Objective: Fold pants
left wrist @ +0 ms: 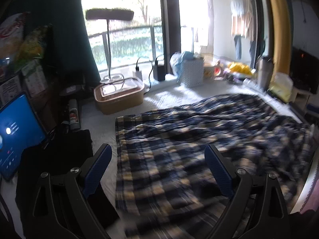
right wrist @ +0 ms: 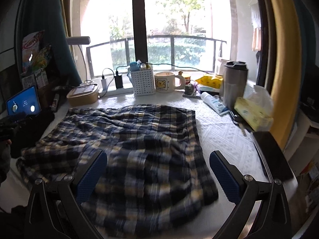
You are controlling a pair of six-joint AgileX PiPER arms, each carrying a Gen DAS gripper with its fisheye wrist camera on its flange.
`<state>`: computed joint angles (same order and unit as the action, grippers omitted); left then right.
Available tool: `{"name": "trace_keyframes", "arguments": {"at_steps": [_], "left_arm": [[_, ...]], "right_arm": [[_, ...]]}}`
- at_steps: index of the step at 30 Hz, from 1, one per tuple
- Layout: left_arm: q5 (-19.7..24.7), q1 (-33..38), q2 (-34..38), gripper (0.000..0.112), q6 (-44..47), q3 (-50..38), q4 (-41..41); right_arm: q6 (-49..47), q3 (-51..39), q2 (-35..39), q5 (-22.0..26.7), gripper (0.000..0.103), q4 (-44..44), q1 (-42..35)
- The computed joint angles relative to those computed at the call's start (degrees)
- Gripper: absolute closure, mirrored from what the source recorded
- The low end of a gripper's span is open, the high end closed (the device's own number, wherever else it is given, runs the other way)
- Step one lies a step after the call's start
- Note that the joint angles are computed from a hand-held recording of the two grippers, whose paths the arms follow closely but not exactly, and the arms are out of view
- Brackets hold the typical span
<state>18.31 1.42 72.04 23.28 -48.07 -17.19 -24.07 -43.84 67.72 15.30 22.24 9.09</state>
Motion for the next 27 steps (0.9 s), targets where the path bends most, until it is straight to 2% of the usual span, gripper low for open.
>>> {"name": "trace_keyframes", "arguments": {"at_steps": [2, 6, 9, 11, 17, 20, 21, 22, 24, 25, 27], "left_arm": [[1.77, 1.66, 4.72, 0.019, 4.48, -3.75, -3.46], [6.04, 4.67, 13.93, 0.019, 8.44, -12.74, -6.26], [8.19, 5.24, 20.77, 0.019, 5.35, -19.73, -1.77], [10.45, 5.61, 25.91, 0.019, 3.52, -24.97, 0.86], [14.63, 5.25, 36.05, 0.019, -2.1, -35.12, 8.49], [16.67, 6.13, 39.73, 0.02, -1.7, -39.2, 7.35], [16.85, 6.23, 40.48, 0.032, -1.58, -40.0, 7.16], [17.37, 6.12, 41.37, 0.053, -2.0, -40.87, 7.58], [17.86, 6.55, 42.3, 0.075, 0.94, -41.68, 4.18], [17.98, 6.34, 42.21, 0.09, 2.46, -41.51, 3.3], [16.55, 4.86, 41.07, 0.106, 2.17, -39.94, 5.65]], "right_arm": [[-4.55, -4.74, 4.29, 1.88, 0.007, 2.7, -1.34], [-4.75, -16.05, 12.58, 6.27, 0.008, -1.94, -3.54], [-1.84, -25.0, 20.38, 8.31, 0.008, -8.9, -4.93], [-1.5, -30.54, 25.56, 10.28, 0.008, -10.24, -6.09], [-4.4, -49.3, 41.9, 20.84, 0.018, -8.19, -8.77], [-4.97, -59.66, 50.14, 26.93, 0.023, -7.38, -9.51], [-4.7, -62.15, 51.96, 28.61, 0.027, -7.23, -9.62], [-4.63, -65.66, 54.5, 31.08, 0.031, -6.54, -9.92], [-5.25, -72.77, 59.35, 36.94, 0.038, -4.14, -10.55], [-5.77, -75.73, 61.33, 39.58, 0.043, -2.95, -10.76], [-5.92, -78.68, 63.54, 41.87, 0.049, -2.94, -10.41]]}}
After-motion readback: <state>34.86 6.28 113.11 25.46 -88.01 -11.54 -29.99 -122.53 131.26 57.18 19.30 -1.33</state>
